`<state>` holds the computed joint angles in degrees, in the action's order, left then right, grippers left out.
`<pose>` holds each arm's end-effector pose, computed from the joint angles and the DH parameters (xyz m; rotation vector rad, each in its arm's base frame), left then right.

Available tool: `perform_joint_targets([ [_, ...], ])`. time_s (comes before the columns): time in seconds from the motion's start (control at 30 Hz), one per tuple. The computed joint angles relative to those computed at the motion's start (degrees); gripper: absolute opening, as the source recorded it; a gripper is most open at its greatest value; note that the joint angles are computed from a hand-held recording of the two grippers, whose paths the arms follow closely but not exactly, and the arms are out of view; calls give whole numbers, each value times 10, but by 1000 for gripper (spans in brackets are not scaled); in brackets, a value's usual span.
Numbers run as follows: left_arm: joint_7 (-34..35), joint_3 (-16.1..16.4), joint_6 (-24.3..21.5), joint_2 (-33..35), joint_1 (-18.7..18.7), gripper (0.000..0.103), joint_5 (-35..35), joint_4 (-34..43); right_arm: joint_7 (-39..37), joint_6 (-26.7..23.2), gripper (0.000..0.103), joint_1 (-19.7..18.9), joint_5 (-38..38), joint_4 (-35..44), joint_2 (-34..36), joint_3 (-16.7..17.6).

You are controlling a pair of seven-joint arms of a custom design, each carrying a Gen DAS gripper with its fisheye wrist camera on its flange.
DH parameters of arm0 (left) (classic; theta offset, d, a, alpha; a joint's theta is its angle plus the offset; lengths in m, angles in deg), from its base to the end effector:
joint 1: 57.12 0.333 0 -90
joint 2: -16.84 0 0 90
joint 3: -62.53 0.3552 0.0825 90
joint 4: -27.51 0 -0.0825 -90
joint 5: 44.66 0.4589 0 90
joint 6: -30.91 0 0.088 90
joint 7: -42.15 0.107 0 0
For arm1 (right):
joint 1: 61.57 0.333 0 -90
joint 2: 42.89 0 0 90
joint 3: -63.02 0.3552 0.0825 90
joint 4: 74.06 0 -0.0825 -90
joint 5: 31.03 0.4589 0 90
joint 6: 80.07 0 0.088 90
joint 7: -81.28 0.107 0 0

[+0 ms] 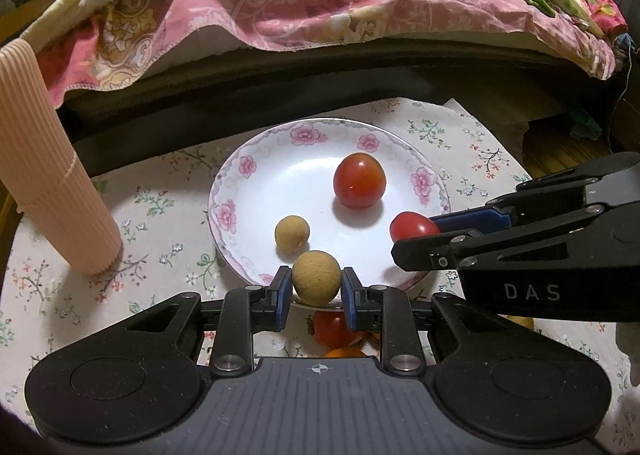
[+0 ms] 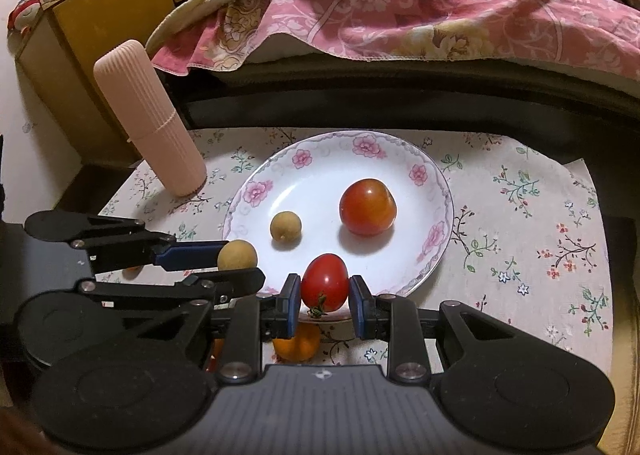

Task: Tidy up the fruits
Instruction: 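Carry both fruits to the white plate and open both grippers over it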

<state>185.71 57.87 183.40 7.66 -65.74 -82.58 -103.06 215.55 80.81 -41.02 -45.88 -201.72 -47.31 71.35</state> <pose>0.5751 -0.1189 0.4768 -1.1975 2.4447 -0.8749 0.5347 0.3106 0.4780 -1.7255 1.8118 -0.3460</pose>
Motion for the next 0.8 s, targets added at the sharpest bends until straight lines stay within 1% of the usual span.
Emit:
perform_joint_targets([
  [0.37, -7, -3, 5, 9, 2, 33, -2, 5, -10, 1, 29, 1, 12, 10, 14, -6],
  [0.63, -8, -3, 5, 8, 3, 41, -3, 4, -11, -3, 30, 2, 18, 12, 17, -8],
  [0.8, -5, -3, 3, 8, 3, 46, -4, 5, 1, -4, 30, 0, 10, 13, 16, -8],
])
